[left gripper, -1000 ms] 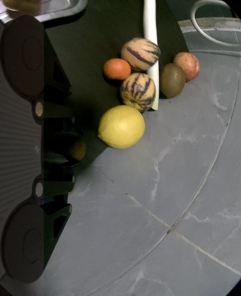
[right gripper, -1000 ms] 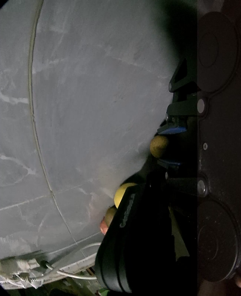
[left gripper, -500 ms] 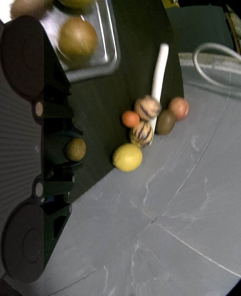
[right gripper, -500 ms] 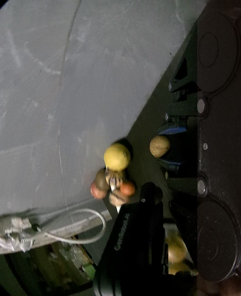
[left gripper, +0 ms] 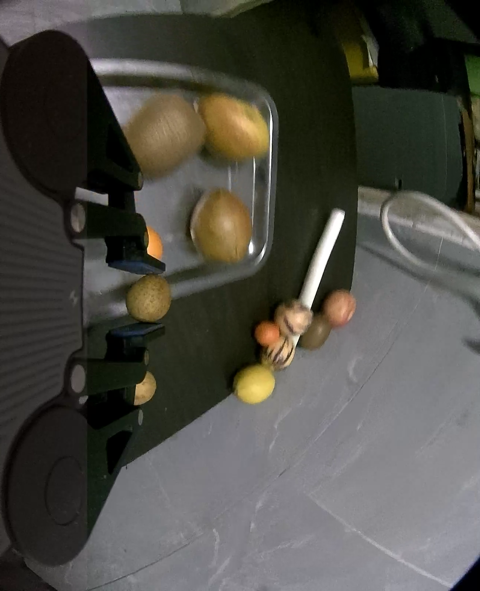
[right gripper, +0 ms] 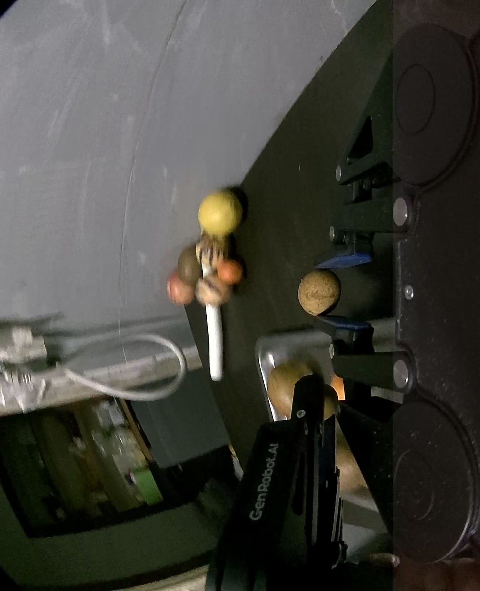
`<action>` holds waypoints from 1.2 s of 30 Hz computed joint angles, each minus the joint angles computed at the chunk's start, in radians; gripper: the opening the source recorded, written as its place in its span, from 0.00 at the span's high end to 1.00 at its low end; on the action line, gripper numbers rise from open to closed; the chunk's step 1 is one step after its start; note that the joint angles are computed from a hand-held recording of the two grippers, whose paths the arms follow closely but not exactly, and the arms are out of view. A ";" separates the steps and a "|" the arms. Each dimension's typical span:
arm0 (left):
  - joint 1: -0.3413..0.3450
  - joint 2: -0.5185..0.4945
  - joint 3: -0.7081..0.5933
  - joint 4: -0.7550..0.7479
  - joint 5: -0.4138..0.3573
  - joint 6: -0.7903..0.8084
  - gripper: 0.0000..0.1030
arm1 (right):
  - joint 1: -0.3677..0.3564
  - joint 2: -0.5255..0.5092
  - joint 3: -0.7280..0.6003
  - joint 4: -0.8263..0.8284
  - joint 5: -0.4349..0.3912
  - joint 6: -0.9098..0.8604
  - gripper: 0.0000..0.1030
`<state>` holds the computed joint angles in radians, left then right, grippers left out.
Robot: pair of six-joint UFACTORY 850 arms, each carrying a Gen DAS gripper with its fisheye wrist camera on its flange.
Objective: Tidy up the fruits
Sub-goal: 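Place both small brown fruits on the tray and open both grippers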
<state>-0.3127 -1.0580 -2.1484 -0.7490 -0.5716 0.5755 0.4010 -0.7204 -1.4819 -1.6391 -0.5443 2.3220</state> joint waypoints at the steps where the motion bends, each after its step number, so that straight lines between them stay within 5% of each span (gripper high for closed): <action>1: 0.006 0.019 0.033 -0.013 0.017 0.016 0.70 | 0.005 -0.004 -0.008 -0.002 0.005 -0.008 0.72; 13: 0.085 0.134 0.266 -0.105 0.092 0.132 0.70 | 0.069 -0.048 -0.083 0.109 0.066 -0.193 0.72; 25: 0.101 0.095 0.263 -0.039 0.130 0.084 0.70 | 0.057 -0.155 -0.241 0.418 0.088 -0.560 0.72; 36: 0.097 0.097 0.274 -0.041 0.146 0.101 0.70 | 0.043 -0.158 -0.245 0.536 0.119 -0.680 0.69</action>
<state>-0.2157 -0.9612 -1.8748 -0.7902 -0.4259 0.6769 0.4442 -0.8784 -1.7267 -1.1031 -0.4253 1.6418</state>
